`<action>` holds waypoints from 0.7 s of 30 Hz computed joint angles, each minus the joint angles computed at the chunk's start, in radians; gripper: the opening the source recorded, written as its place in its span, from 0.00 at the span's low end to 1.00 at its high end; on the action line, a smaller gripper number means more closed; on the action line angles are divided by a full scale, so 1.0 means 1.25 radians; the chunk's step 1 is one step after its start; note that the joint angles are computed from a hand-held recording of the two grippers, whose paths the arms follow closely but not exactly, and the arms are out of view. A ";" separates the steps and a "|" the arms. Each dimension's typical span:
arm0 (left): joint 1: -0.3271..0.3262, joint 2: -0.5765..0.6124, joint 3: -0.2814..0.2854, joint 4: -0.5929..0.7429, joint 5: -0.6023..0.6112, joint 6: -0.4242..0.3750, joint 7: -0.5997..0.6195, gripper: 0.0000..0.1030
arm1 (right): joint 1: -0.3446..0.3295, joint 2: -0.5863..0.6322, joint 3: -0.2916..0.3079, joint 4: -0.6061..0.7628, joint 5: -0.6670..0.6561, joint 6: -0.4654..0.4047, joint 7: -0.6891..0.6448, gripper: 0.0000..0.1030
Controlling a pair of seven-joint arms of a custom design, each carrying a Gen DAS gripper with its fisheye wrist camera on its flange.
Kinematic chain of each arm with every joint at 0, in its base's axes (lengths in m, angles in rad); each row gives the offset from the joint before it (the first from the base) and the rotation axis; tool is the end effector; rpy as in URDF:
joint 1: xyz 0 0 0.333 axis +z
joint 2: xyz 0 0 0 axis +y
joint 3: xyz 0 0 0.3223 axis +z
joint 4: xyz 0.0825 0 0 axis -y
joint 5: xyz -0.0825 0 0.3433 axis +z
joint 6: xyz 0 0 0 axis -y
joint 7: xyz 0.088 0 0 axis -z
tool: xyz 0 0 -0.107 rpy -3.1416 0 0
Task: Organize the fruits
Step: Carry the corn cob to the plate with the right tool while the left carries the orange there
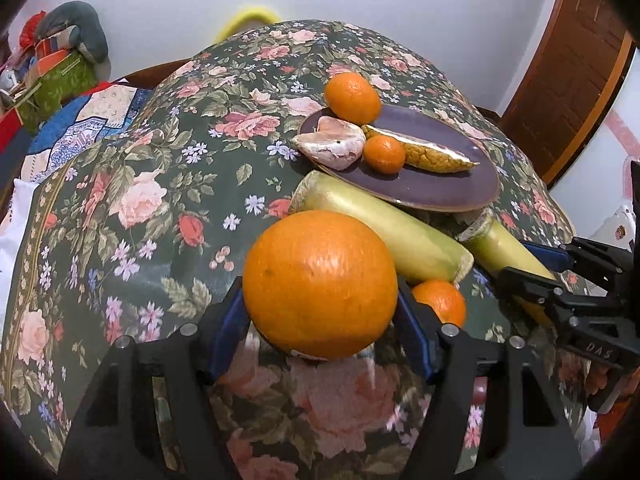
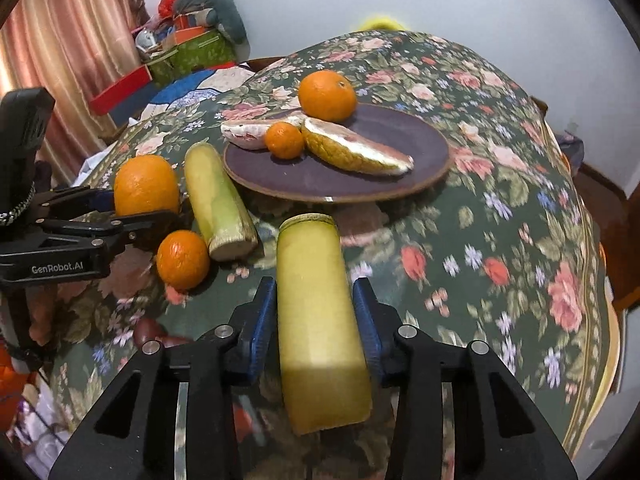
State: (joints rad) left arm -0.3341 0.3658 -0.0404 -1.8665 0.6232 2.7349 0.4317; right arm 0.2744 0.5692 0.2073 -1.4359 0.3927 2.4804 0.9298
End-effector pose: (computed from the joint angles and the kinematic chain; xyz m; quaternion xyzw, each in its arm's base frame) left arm 0.5867 -0.2518 0.4021 -0.7556 0.5827 -0.2330 0.1879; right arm 0.6501 0.2988 0.4414 -0.8833 0.3537 -0.0452 0.3042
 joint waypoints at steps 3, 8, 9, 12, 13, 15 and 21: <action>-0.003 -0.018 -0.002 -0.026 0.006 0.013 -0.004 0.66 | -0.003 -0.006 -0.001 -0.007 0.001 -0.009 -0.002 0.35; -0.010 -0.020 -0.004 -0.021 0.024 -0.010 -0.011 0.66 | 0.017 0.026 -0.013 0.042 -0.032 -0.028 0.015 0.35; -0.010 -0.019 -0.005 -0.019 0.026 -0.012 -0.013 0.66 | 0.018 0.029 -0.012 0.045 -0.036 -0.024 0.015 0.35; -0.006 -0.017 -0.009 -0.016 0.024 -0.014 -0.013 0.66 | 0.015 0.031 -0.005 0.041 -0.030 -0.005 0.014 0.34; -0.004 -0.016 -0.011 -0.014 0.021 -0.015 -0.009 0.66 | 0.012 0.028 -0.002 0.034 -0.025 0.000 0.012 0.34; -0.001 -0.017 -0.014 -0.012 0.015 -0.017 -0.002 0.66 | 0.002 0.019 0.005 0.019 -0.010 0.013 0.008 0.33; -0.008 -0.024 -0.007 0.001 0.034 -0.022 -0.014 0.66 | -0.014 -0.012 0.014 -0.015 0.026 0.058 -0.009 0.32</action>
State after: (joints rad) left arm -0.3444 0.3361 -0.0494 -1.8653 0.6663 2.7073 0.4143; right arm 0.2564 0.5544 0.2254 -1.4551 0.4254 2.5530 0.9181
